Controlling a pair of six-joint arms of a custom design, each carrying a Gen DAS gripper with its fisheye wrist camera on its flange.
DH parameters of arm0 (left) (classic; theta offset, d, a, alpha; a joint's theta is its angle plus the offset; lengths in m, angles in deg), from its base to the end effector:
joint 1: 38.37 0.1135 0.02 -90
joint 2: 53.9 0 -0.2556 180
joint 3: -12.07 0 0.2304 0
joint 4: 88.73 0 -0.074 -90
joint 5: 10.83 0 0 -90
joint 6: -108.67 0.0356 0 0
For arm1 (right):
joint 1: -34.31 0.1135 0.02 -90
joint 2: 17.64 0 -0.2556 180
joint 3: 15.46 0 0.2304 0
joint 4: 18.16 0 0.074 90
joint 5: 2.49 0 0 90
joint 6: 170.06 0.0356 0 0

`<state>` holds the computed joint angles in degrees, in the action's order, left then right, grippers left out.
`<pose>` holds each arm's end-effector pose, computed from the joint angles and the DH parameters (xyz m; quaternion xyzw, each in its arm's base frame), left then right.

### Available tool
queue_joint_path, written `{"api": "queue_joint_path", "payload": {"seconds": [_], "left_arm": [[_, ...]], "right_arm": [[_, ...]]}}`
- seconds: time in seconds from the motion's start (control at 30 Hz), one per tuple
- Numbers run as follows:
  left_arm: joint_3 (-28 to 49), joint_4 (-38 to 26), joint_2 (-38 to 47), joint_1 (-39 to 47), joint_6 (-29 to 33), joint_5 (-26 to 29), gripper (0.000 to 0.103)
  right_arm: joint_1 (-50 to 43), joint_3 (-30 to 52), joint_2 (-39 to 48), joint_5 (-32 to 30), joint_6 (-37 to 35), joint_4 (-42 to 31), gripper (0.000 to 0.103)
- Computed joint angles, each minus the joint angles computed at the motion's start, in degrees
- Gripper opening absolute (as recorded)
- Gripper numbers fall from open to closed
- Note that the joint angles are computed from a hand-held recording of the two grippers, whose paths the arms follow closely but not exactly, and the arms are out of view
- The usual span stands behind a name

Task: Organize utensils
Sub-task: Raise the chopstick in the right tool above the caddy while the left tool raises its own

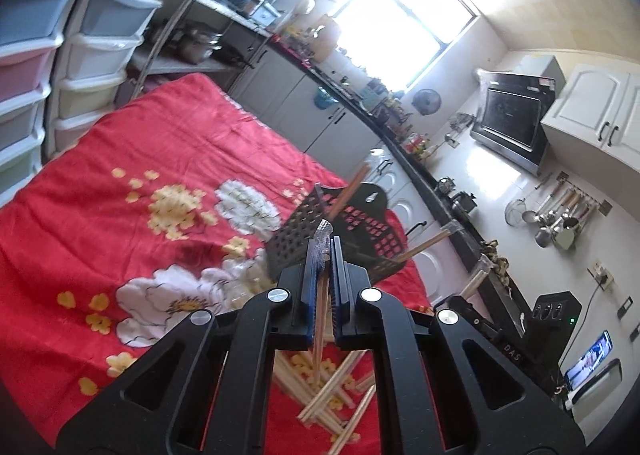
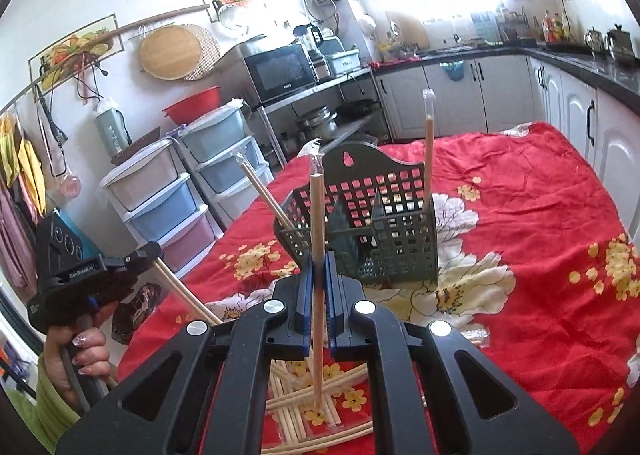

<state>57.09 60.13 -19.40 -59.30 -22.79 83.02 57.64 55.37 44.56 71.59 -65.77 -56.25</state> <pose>0.1284 -0.0517 0.2618 -0.1276 0.8120 -0.3182 0.4723 0.2007 0.0972 0.3209 -0.1370 0.8472 0.2742 0.4340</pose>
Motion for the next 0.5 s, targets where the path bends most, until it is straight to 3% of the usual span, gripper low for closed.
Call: {"api": "queue_joint_path", "payload": {"seconds": [0.5], "left_arm": [[8.66,5.81,10.68,-11.19,4.11,-8.43,0.003]], "right_arm": [[0.56,0.83,-2.18,3.7,-1.06,1.28,0.006]]}}
